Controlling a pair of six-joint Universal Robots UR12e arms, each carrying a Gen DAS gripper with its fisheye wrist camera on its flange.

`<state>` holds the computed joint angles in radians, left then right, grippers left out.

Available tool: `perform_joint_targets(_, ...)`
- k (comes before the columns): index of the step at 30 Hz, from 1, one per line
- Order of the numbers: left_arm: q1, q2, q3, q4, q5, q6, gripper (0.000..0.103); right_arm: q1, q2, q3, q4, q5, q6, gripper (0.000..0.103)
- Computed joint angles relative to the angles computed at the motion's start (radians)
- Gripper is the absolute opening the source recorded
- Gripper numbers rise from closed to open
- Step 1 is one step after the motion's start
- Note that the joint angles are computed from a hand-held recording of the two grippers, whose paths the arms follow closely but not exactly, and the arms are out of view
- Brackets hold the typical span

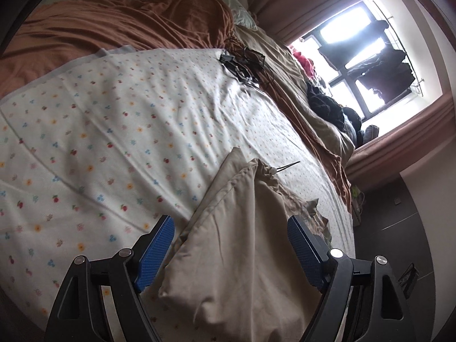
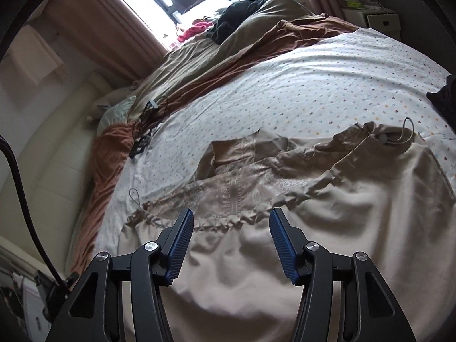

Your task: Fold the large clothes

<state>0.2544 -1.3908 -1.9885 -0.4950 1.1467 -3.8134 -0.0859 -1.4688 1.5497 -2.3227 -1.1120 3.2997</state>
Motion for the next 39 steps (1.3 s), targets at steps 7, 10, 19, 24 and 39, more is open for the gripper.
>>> perform_joint_targets(7,0.030,0.045,-0.059,-0.021,0.000,-0.033,0.082,0.075,0.059,-0.061,0.124,-0.099,-0.051,0.056)
perform_joint_targets(10,0.036,0.054,-0.078,-0.032,-0.013,-0.055,0.079,0.096,0.090,-0.077,0.155,-0.144,-0.057,0.047)
perform_joint_targets(19,0.030,0.057,-0.100,-0.070,-0.033,-0.052,0.079,0.091,0.143,-0.075,0.125,-0.160,-0.029,0.004)
perform_joint_targets(24,0.024,0.042,-0.095,-0.069,-0.047,-0.052,0.079,0.086,0.135,-0.077,0.036,-0.144,-0.037,0.003)
perform_joint_targets(39,0.026,0.029,-0.105,-0.039,-0.157,-0.100,0.076,0.089,0.204,-0.138,0.039,-0.156,0.043,0.002)
